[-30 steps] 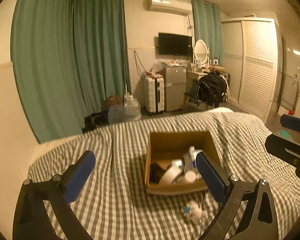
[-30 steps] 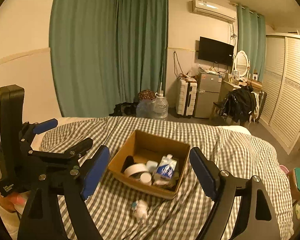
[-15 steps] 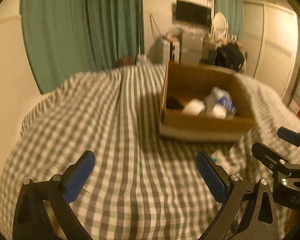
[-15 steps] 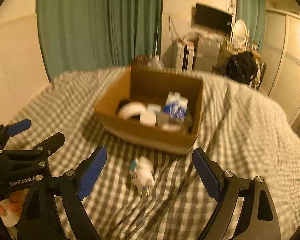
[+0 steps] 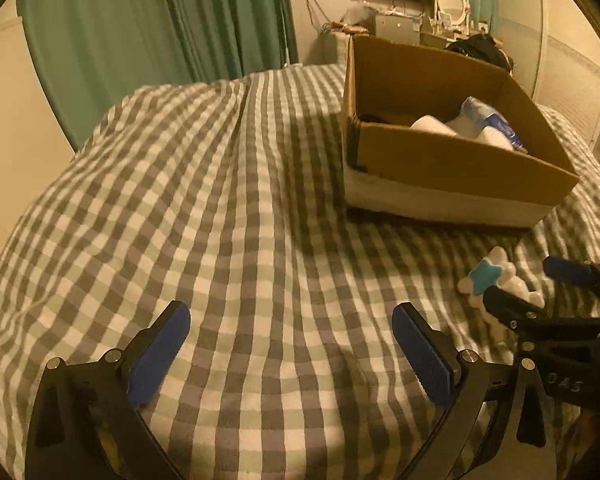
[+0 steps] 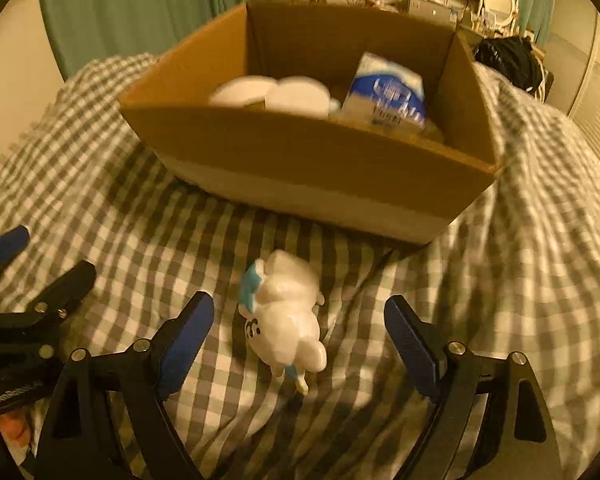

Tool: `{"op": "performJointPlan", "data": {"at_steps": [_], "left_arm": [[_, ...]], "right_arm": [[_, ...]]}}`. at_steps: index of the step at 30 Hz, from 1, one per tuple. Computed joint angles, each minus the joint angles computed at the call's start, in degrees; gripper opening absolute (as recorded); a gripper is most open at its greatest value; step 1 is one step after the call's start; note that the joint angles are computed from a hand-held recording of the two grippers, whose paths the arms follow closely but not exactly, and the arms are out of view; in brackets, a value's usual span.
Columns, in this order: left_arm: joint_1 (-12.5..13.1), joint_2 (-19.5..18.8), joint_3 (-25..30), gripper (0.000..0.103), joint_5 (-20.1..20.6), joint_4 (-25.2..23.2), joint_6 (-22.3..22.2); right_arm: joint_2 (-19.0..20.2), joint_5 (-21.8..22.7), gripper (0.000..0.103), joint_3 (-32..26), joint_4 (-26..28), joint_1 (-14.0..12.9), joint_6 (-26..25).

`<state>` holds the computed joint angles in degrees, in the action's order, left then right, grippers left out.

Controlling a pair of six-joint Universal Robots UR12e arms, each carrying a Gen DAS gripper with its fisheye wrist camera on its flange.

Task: Organize objects

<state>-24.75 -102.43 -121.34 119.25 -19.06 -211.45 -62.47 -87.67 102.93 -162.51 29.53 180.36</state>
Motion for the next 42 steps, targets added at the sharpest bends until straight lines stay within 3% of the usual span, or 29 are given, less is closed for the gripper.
{"op": "performJointPlan", "data": {"at_steps": [2,4,8,15,20,25,37,42], "left_arm": [[0.1,-0.2,0.1,0.103,-0.1,-0.3,0.0],[-0.1,-0.3,0.1,0.103,0.0,-0.5,0.0],[-0.2,-0.4,0.5,0.103,0.5,-1.6,0.0],[-1.1,0.8,-0.5,0.103,0.7,0.6,-0.7],[-1.5,2.0,-0.9,0.103,-0.5,1.5,-1.4],[-3.1,3.6,-1.1,0.103,1.1,2.5,-0.9],[-5.3,6.3,1.5,0.103,6.2,7.6,4.7],[-4.2,5.9,4.0,0.103,7.2,10.6,8.3]], "right_arm": [[0.5,-0.1,0.074,-0.6,2.0,0.0,-0.5],[0.7,0.6,0.055,-0.9,3.8,-0.1,-0.8],[0.6,1.7,0.042,-0.8,5.3,-0.2,-2.0],[-1.4,-0.7,0.042,2.2,1.8,0.2,-2.5],[-4.4,-0.3,0.042,5.7,-2.3,-0.2,-1.9],[-6.9,-0.1,0.042,7.4,-5.0,0.3,-0.7],[-11.8,-0.5,0.042,7.4,-11.7,0.9,-2.4],[-12.0,-1.5,0.042,4.6,-13.6,0.9,-3.9]]}}
